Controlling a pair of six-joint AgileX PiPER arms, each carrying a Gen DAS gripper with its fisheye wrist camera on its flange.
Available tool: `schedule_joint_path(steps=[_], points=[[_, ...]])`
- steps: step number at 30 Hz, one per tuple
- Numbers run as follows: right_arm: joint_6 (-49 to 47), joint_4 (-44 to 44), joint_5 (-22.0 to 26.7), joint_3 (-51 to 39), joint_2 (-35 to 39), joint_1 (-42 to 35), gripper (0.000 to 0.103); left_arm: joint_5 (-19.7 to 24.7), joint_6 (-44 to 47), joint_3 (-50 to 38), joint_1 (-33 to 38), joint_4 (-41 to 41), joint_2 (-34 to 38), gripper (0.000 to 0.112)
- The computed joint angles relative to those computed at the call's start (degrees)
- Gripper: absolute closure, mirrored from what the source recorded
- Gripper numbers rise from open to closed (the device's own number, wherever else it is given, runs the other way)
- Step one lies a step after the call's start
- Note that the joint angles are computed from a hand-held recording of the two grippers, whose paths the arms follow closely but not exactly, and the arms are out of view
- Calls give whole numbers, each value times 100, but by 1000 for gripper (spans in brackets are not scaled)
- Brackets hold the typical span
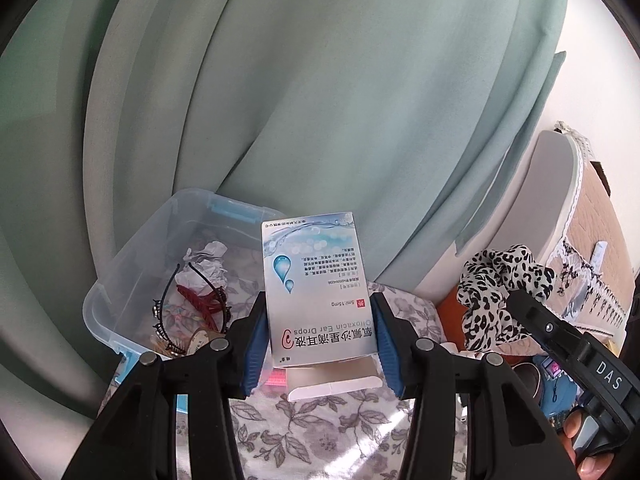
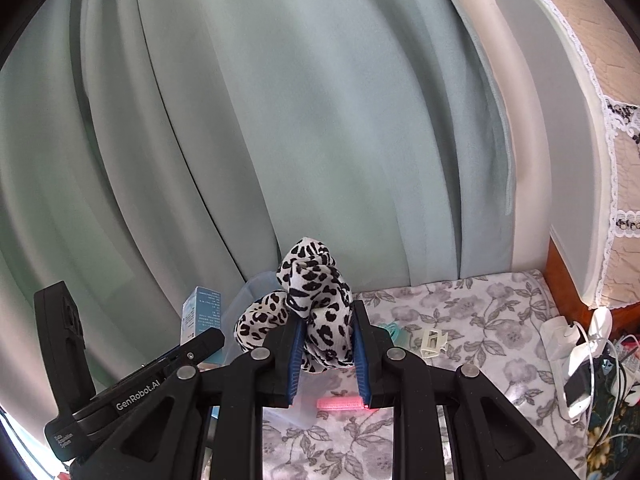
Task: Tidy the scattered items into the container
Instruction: 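Lift the medicine box and scrunchie and carry both toward the clear box, then open both tools to drop the medicine box and scrunchie into the box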
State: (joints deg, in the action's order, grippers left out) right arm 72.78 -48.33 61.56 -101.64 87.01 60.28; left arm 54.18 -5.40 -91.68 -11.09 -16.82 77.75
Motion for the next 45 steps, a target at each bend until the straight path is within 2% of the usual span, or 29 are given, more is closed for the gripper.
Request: schedule_joint_path(steps=[10, 21, 37, 45], points=[[-601, 596, -247, -499, 652, -178, 79, 8, 521, 309, 980, -668, 23, 62], [-1350, 1414, -506, -1208, 1579, -382, 79, 19, 799, 546, 1709, -976, 227, 62], [-2669, 2830, -207, -2889, 3071, -794, 79, -25, 725, 505, 1868, -797, 814, 62], [-3238, 3551, -46, -3457, 3578, -1107, 79, -27, 674, 348, 1878, -687, 1134, 62]])
